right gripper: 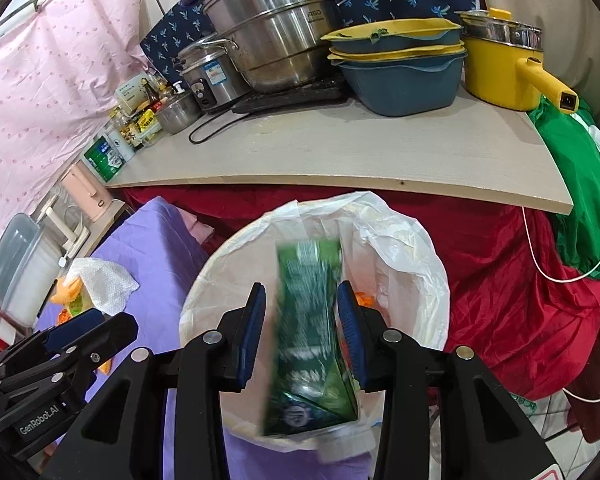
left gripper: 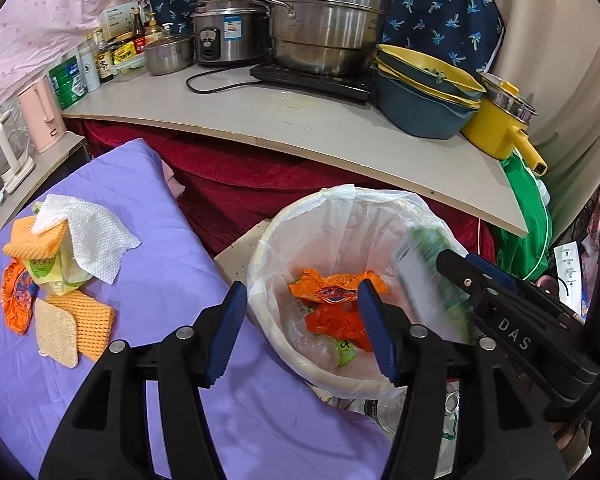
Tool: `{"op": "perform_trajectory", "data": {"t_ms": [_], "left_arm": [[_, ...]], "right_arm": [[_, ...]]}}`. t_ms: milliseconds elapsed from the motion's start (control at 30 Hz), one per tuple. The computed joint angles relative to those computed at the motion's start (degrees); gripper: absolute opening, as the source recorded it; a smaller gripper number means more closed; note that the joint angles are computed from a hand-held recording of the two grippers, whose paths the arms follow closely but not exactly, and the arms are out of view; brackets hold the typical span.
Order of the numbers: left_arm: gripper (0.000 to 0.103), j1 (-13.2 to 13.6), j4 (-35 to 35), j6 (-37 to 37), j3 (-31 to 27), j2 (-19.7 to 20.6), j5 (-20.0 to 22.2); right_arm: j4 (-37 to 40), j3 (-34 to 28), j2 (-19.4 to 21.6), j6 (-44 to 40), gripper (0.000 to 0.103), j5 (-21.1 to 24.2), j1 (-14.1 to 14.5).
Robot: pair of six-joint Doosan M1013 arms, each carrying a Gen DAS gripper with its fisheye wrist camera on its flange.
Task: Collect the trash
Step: 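Carry the orange bag and milk carton over the bin and open both tools, then move both open tools back over the table toward the remaining trash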
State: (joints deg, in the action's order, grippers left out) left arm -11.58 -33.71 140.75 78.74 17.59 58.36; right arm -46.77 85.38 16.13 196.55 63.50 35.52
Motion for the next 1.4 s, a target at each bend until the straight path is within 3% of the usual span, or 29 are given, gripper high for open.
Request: {"op": "perform_trajectory", "data": {"t_ms": [133, 200, 667, 1400], "left_arm": [[0.069, 0.52, -0.15, -0.97, 0.22, -0.22, -1.76], [0.07, 0.78, -0.29, -1.07, 0.24, -0.28, -2.2], [0.072, 3.75, -1.46, -1.56, -0.33, -0.5, -3.17], [0.076, 10.16, -1.11, -5.13, -3.12, 1.02, -4.77]], "right_arm": [[-1.54, -0.99, 0.5, 0.59, 0.055, 0.81, 0.5], [-2.13, -1.45, 0.7, 0.69, 0.058, 1.27, 0.74], [-2.7, -5.56, 2.78, -2.41, 0.06, 1.24, 2.15], [0.56, -17.71, 10.42, -13.3, 0.063, -1.18, 4.08]]}}
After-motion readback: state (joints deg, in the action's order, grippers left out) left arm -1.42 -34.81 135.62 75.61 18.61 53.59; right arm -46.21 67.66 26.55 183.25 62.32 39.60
